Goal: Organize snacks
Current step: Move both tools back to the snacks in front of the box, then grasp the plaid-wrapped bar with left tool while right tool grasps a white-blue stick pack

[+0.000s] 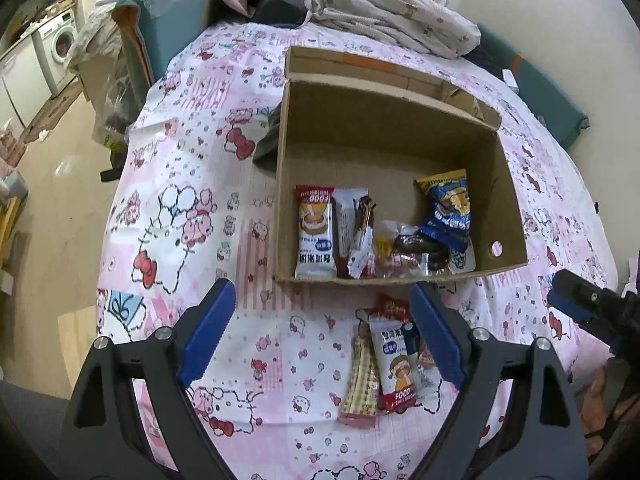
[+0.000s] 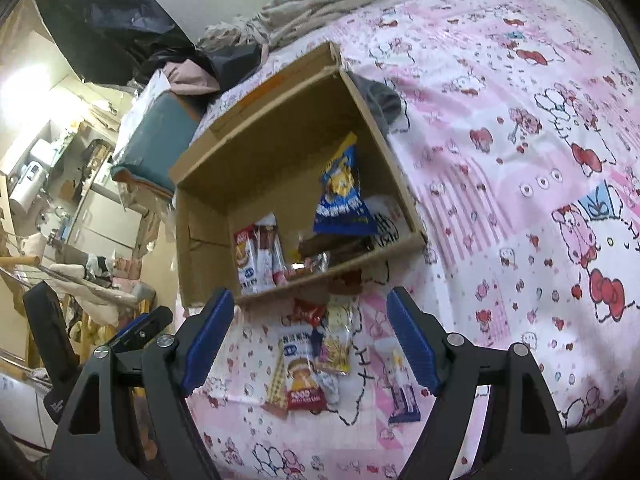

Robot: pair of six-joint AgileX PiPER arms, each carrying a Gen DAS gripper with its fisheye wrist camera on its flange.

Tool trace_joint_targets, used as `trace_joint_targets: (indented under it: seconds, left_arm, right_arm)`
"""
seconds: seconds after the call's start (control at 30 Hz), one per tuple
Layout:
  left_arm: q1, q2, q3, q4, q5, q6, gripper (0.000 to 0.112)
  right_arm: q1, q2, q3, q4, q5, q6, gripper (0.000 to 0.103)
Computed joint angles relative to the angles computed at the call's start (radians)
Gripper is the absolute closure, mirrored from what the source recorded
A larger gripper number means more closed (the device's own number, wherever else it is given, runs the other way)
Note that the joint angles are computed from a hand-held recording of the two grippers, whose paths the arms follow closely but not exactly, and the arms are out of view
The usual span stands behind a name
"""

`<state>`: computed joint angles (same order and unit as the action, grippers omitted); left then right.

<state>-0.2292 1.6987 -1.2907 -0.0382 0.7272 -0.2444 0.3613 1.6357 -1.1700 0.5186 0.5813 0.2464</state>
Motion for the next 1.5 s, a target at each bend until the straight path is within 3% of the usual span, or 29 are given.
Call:
trace_joint_targets:
  seconds: [0.2,0.3,0.43,0.67,0.73,1.0,1.03,1.07,1.1,1.17,1.4,1.5]
  left_arm:
    - [-0.002,0.007,0.035,0.054,-0.008,-0.087,0.026]
    - [0.005,0.032,0.038,0.05,0.007,-0.094,0.026]
    - [-0.003,0.082,0.039,-0.011,0.04,-0.035,0.027]
    - [-0.075,0.227,0.004,-0.038,0.138,0.021,0.048]
    - [-0.091,0.268,-0.011,-0.041,0.153,0.032,0.049]
    - [-0.147,0.304,-0.034,-0.043,0.132,0.065,0.054]
    - [-0.154,0.306,-0.033,-0.03,0.132,0.063,0.057]
    - [-0.165,0.304,-0.031,0.0,0.129,0.046,0.079]
    - [-0.175,0.307,-0.035,0.028,0.135,0.025,0.09]
    - [-0.168,0.32,-0.061,0.028,0.167,0.019,0.09]
    - [-0.105,0.267,-0.03,0.032,0.183,-0.063,0.09]
    - [-0.091,0.255,-0.025,0.034,0.177,-0.063,0.09]
  right_arm:
    - [-0.003,0.035,0.023,-0.14,0.089,0.199,0.022]
    - [-0.049,0.096,0.038,-0.047,0.155,0.184,0.022]
    - [-0.039,0.113,0.018,-0.062,0.16,0.182,0.022]
    - [-0.03,0.127,0.004,-0.062,0.155,0.181,0.022]
    - [-0.032,0.125,0.003,-0.067,0.155,0.184,0.022]
    - [-0.031,0.135,-0.004,-0.064,0.16,0.184,0.022]
    - [-0.031,0.138,-0.006,-0.064,0.161,0.183,0.022]
    - [-0.03,0.141,-0.008,-0.065,0.161,0.183,0.022]
    - [-0.027,0.144,-0.012,-0.07,0.164,0.184,0.022]
    - [-0.018,0.154,-0.025,-0.089,0.173,0.19,0.022]
    - [0.08,0.273,-0.146,-0.21,0.312,0.186,0.045]
    - [0.165,0.364,-0.248,-0.321,0.409,0.195,0.045]
